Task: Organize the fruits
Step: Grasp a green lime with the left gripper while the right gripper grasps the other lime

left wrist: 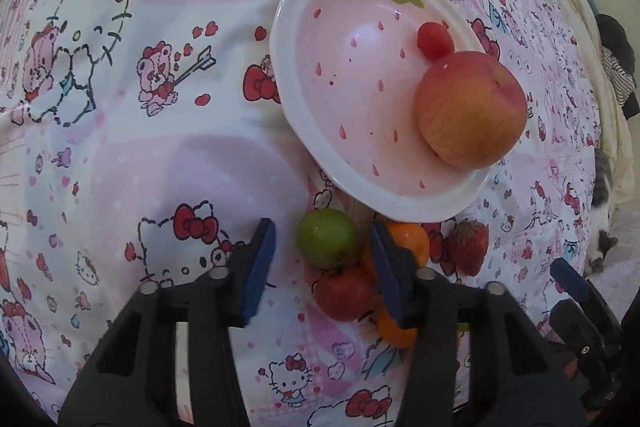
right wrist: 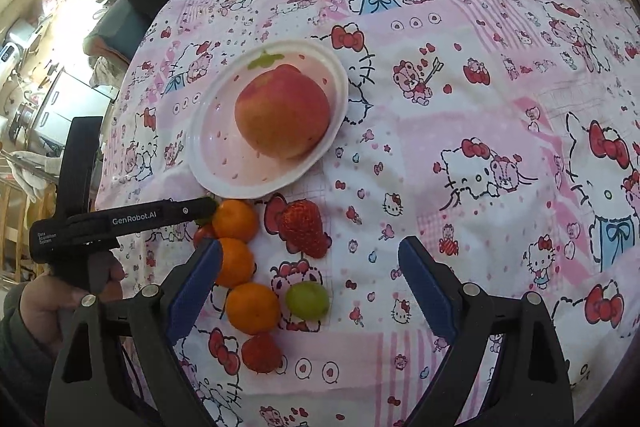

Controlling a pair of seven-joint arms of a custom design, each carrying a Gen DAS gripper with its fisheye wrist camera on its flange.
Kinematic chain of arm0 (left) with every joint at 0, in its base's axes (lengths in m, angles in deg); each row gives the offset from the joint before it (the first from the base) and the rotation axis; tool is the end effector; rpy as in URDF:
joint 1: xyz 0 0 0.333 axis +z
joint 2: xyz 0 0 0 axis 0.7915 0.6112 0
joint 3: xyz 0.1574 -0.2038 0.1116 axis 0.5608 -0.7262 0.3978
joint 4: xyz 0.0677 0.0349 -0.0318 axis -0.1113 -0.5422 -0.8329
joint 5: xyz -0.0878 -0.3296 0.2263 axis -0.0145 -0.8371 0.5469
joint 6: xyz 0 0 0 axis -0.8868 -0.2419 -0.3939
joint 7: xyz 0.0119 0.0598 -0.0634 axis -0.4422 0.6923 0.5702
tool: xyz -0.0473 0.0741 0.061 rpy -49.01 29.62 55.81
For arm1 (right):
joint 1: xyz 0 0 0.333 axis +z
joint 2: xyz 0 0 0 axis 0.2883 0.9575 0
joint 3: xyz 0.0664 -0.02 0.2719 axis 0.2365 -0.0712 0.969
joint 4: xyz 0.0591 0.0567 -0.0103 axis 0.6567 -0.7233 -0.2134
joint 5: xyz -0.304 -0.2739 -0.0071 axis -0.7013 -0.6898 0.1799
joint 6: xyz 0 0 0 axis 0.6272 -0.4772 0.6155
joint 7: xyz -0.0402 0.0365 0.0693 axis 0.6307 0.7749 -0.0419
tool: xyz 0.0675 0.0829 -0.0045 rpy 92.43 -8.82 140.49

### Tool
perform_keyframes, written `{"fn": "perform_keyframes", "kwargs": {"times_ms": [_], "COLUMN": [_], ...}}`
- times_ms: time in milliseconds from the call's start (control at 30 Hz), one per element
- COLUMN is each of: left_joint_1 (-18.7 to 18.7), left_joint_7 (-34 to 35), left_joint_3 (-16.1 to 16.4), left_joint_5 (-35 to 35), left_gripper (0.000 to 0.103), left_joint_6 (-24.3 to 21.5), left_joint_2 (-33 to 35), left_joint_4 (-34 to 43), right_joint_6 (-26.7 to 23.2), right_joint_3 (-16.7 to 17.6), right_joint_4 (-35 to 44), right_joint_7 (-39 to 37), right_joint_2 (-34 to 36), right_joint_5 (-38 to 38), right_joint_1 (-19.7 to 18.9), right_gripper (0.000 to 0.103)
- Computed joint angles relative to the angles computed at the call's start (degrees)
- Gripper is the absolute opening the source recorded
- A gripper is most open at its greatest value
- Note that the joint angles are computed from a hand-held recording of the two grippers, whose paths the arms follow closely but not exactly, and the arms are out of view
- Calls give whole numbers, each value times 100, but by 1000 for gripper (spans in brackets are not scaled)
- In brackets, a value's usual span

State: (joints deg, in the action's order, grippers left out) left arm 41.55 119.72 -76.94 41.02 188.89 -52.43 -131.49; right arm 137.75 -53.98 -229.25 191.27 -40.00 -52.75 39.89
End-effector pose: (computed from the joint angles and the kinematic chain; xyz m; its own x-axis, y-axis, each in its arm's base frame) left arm 0.5957 -0.2551 0.4270 -0.3650 -0.8860 0.2860 -0.9304 0.3586 -0.0764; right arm 0.4181 0.2329 0.4668 -0.3672 -0.8399 -0.3996 -0.7987 0.5049 -0.3274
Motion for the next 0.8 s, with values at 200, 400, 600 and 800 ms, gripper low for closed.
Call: {"fn": "perform_keyframes", "kwargs": {"times_ms": [200,400,600,800], "left_joint_1": [-2,22,75,186], "left_joint_7": [2,97,114,238], "left_joint_3": [3,-11,10,79], "left_joint_5": [20,-73,-194,-257], "left_gripper": [36,26,25,25], "left_joint_6": [-40,-150,-172,-205], "left_joint_2": [30,62,-172,-539], "left_joint_4": [28,76,-10,-152], "right_joint_6": [-2,-98,-81,-142], "right_joint_3": [-21,25,-111,-482], "right_joint_4": [105,161,45,-13], "right_joint_7": [-94,-81,-192,-908], "right_joint_2": [127,171,114,229], "right_joint_5": [40,-6,241,1274], "right_joint_1": [15,-15,72,429], "right_gripper": [92,92,91,63]}}
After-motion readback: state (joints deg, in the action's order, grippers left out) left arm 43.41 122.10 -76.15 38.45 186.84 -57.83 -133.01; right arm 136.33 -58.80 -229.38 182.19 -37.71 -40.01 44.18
